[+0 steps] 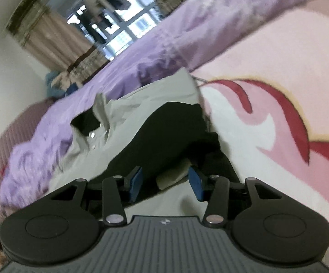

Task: Fold large clothes

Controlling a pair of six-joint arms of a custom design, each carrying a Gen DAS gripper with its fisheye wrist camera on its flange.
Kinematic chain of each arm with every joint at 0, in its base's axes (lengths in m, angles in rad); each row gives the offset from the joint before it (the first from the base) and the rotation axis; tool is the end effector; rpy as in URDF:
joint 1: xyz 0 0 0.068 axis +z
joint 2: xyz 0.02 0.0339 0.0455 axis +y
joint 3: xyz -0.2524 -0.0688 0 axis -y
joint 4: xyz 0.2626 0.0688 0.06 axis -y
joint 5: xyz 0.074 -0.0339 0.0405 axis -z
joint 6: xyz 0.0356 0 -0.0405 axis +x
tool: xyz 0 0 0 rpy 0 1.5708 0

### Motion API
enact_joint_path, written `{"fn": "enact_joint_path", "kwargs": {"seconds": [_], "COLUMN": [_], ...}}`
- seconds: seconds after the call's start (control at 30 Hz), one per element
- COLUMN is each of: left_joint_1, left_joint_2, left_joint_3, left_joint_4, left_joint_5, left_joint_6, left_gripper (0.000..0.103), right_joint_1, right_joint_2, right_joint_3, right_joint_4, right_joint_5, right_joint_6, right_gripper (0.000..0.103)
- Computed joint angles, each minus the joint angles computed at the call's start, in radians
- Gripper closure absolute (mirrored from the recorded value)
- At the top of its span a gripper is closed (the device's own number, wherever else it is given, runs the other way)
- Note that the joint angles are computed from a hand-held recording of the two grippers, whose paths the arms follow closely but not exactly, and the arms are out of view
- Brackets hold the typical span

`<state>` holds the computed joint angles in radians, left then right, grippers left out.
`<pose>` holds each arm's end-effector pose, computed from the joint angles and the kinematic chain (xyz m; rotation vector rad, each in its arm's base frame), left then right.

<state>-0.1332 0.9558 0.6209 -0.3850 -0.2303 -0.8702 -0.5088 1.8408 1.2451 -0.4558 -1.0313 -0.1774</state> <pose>0.2229 -0.0217 0.2184 -0.9322 2.0826 -0.2655 0.3504 -0.1605 0.1790 0.0354 2.1806 0.9584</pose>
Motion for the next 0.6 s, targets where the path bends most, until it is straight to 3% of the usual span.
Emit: {"fn": "enact_joint_path", "kwargs": {"seconds": [0.03,0.13,0.17,0.2,0.3,0.37,0.53,0.6], "left_joint_1": [-0.008,-0.008,-0.007,-0.004,0.000,0.016,0.043,0.057], "left_joint_2": [0.008,-0.023,-0.031,-0.046,-0.107,-0.128,-0.052,-0.025], "left_joint_3": [0.011,0.003,0.010,0.015,0.023,0.030,-0.014,-0.060], "left_joint_4": [-0.012,-0.004,-0.013,-0.022,-0.055,-0.065,-0.064,-0.033], "left_joint_5": [0.000,0.023,0.017,0.006,-0.029,-0.052,-0.080,-0.056], "left_joint_6": [0.023,0.054,0.061,0.067,0.083,0.114,0.145,0.145], "left_gripper": [0.092,0.099,0.101,0.102,0.103,0.103,0.102,0.097], "right_joint_1": [0.003,0.023,0.034,0.044,0.056,0.051,0.083,0.085], "right_joint_2": [0.016,0.067,0.082,0.091,0.094,0.055,0.092,0.106], "right_joint_3": [0.010,0.036,0.038,0.034,0.033,-0.013,0.007,-0.013], "right_joint_4": [0.007,0.072,0.114,0.161,0.209,0.266,0.173,0.215], "right_joint_5": [-0.006,-0.014,-0.004,0.010,0.016,-0.002,0.092,0.088], "right_joint_6": [0.032,0.150,0.211,0.266,0.328,0.337,0.212,0.209], "right_gripper": [0.048,0.049,0.062,0.084,0.099,0.099,0.098,0.098]}}
